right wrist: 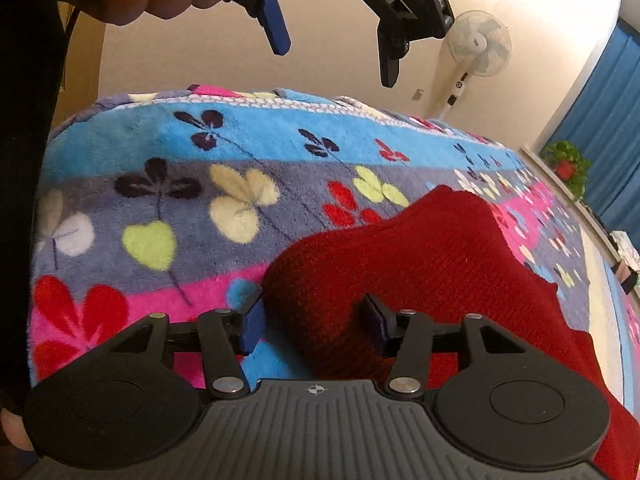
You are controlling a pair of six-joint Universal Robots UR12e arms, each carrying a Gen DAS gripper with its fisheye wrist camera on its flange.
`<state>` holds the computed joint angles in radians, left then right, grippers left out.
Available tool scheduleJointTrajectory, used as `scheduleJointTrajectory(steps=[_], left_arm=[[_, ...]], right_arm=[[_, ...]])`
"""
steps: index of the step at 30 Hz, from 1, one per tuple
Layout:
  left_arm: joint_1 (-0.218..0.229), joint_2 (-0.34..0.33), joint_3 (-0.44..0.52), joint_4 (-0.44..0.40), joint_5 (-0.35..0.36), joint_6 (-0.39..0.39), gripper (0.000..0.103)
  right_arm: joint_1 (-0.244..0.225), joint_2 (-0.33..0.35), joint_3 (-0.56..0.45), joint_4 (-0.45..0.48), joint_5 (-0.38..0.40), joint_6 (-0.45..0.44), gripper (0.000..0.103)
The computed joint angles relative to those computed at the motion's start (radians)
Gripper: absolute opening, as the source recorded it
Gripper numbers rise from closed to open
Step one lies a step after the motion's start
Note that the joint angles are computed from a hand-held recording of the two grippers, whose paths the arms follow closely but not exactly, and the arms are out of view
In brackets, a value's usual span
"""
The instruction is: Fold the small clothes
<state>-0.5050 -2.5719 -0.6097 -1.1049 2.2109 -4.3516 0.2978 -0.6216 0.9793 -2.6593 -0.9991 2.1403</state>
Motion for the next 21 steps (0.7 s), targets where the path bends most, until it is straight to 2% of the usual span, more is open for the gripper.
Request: scheduleJointTrajectory(steps=[1, 2, 4, 6, 7, 10, 11, 12, 15, 17, 18, 19, 20, 21], left_arm=[[0.001, 0.002, -0.005, 0.009, -0.007, 0.002, 0.094], [0.003, 0.004, -0.011, 0.026, -0.017, 0.006, 0.094], [0.008, 0.014, -0.038, 0.085, -0.05, 0.023, 0.094], [0.021, 0.03, -0.085, 0.198, -0.129, 0.057, 0.095], [0.033, 0.036, -0.107, 0.262, -0.199, 0.069, 0.096], [0.083, 0.028, -0.151, 0.461, -0.493, 0.062, 0.102], [0.099, 0.009, -0.134, 0.487, -0.581, 0.062, 0.102], [0.108, -0.012, -0.105, 0.481, -0.632, 0.065, 0.102], [0.126, -0.072, -0.018, 0.429, -0.729, 0.063, 0.101], [0.133, -0.107, 0.032, 0.392, -0.771, 0.066, 0.092], [0.134, -0.119, 0.049, 0.378, -0.782, 0.065, 0.08], [0.136, -0.126, 0.051, 0.393, -0.798, 0.059, 0.06], [0.136, -0.129, 0.05, 0.413, -0.811, 0.061, 0.053], [0.132, -0.128, 0.052, 0.41, -0.791, 0.091, 0.043]], right_arm=[[-0.003, 0.001, 0.002, -0.002, 0.012, -0.009, 0.039], [-0.005, 0.002, 0.002, -0.002, 0.026, -0.018, 0.034], [-0.012, 0.002, 0.0, -0.025, 0.057, 0.003, 0.019], [-0.023, 0.004, -0.014, -0.032, 0.11, 0.063, 0.018], [-0.03, -0.001, -0.011, -0.044, 0.135, 0.093, 0.017], [-0.049, -0.026, 0.027, -0.132, 0.193, 0.14, 0.017], [-0.055, -0.034, 0.036, -0.14, 0.211, 0.158, 0.017], [-0.061, -0.043, 0.046, -0.152, 0.227, 0.178, 0.017], [-0.071, -0.07, 0.086, -0.172, 0.247, 0.183, 0.017], [-0.076, -0.083, 0.108, -0.179, 0.263, 0.177, 0.016], [-0.08, -0.091, 0.119, -0.18, 0.272, 0.182, 0.016], [-0.083, -0.097, 0.128, -0.177, 0.28, 0.182, 0.016], [-0.086, -0.105, 0.139, -0.176, 0.285, 0.174, 0.016], [-0.088, -0.114, 0.152, -0.17, 0.29, 0.161, 0.016]])
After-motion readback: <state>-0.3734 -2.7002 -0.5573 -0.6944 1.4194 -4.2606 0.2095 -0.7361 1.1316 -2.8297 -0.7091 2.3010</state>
